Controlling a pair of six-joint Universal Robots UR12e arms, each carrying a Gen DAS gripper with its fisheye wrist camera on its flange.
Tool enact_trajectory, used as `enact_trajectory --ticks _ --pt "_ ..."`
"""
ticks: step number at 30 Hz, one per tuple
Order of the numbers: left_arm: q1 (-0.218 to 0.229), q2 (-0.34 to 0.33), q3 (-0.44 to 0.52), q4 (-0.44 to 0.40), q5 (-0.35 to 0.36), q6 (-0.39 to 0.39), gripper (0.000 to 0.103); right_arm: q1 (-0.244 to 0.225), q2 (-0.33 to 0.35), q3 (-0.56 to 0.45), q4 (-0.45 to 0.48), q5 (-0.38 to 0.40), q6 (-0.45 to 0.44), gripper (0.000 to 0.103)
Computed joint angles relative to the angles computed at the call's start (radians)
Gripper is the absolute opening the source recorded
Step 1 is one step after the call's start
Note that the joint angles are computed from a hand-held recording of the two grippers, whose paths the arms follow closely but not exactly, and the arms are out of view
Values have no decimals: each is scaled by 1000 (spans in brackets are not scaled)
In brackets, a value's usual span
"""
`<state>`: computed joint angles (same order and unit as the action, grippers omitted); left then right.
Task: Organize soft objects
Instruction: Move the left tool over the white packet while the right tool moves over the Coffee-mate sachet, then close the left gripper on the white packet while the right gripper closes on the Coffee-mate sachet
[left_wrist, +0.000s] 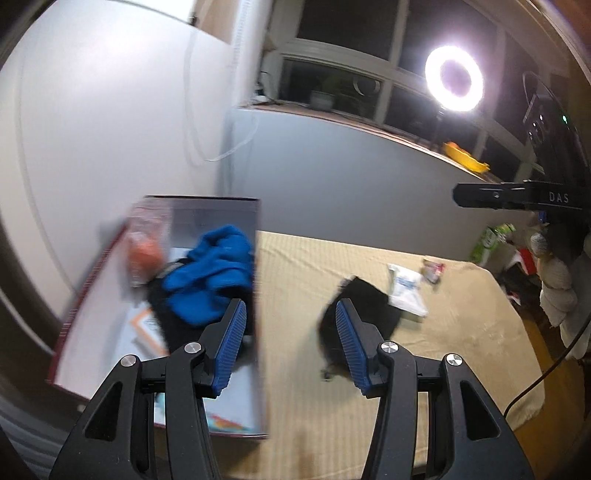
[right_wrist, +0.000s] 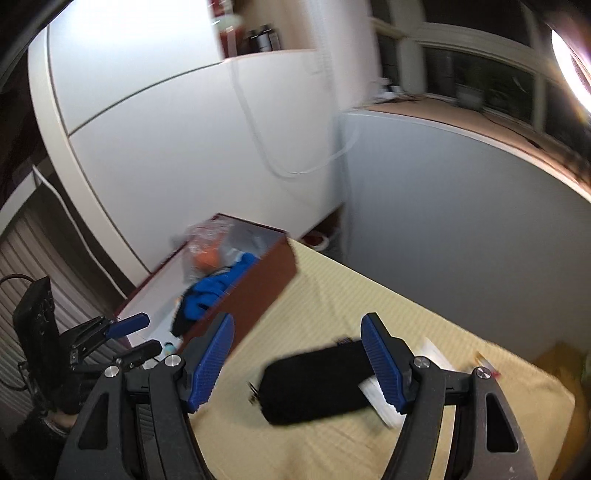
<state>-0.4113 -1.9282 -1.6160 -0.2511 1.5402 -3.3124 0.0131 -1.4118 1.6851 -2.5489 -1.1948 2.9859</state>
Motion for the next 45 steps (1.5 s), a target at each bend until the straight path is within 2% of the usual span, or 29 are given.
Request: enact_trajectory --ticks 9,17,26,31,38,40,45 --pt "-52 -80 101 -79 -85 22 50 -125 -67 114 -10 -40 95 68" --pt "-91 -178 253 -225 -130 60 52 -188 -34 111 16 -89 167 68" --pt "-116 -275 412 -385 -127 100 54 -199 41 71 56 -105 200 68" --pt "-125 -339 517 -484 -123 120 56 -197 91 32 98 -88 230 67" --pt "-136 -406 616 -545 -94 135 58 -191 151 -16 118 -83 275 50" --pt "-140 -425 645 -558 -84 144 62 -191 163 -23 116 -81 289 49" --pt "-148 -461 703 -597 -61 168 62 -196 185 -38 124 -51 313 48"
